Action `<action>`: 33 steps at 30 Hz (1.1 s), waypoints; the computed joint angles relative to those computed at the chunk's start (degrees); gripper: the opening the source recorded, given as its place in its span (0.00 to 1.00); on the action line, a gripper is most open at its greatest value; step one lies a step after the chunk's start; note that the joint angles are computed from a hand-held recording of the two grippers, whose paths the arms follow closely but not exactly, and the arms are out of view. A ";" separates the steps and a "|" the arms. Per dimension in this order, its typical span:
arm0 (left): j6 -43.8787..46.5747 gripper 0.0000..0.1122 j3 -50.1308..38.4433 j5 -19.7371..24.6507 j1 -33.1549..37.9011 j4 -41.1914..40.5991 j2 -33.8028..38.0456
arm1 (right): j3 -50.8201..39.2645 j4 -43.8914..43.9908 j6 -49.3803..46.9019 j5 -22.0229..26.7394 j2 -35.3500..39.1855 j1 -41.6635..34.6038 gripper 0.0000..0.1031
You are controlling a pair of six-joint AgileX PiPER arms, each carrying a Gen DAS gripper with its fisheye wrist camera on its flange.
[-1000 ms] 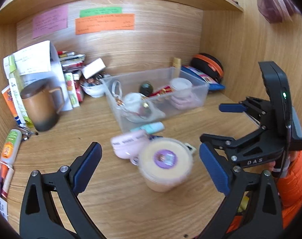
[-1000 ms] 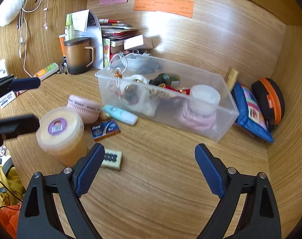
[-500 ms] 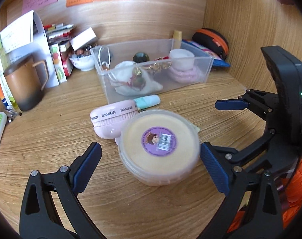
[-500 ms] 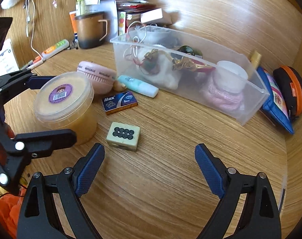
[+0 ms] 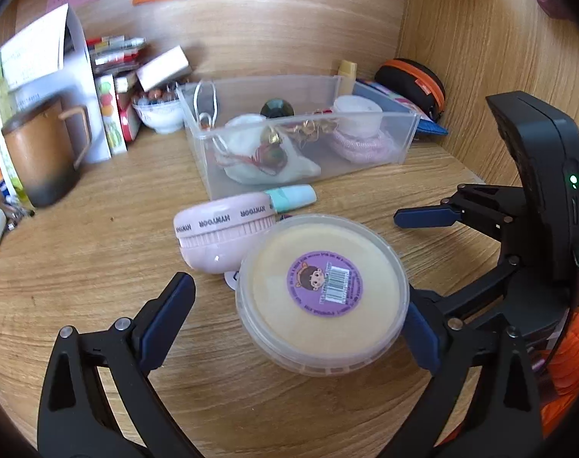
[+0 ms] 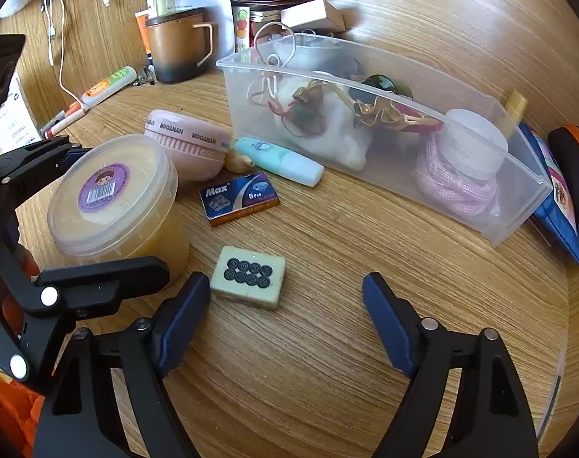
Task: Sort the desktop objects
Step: 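Move the left tool to the cream tub while the right approaches the mahjong tile, then grasp the cream tub with the left tool while the right grasps the mahjong tile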
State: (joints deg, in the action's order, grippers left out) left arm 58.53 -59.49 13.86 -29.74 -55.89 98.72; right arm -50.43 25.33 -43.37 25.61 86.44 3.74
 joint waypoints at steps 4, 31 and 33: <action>5.99 0.89 0.76 -1.58 -0.25 -6.17 -0.16 | 0.62 -0.06 0.03 -1.32 -0.47 0.38 0.68; 23.89 0.58 3.20 0.53 0.10 -23.26 -0.82 | 1.93 8.77 -10.63 -0.47 -1.41 -0.70 0.30; 24.33 0.58 3.79 0.19 0.21 -23.88 -1.30 | 1.92 9.71 -11.74 -0.11 -1.28 -1.08 0.30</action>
State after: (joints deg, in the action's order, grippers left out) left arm 82.87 -55.70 14.05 -29.53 -79.76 97.43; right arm -48.51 35.03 -55.11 25.50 85.16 2.66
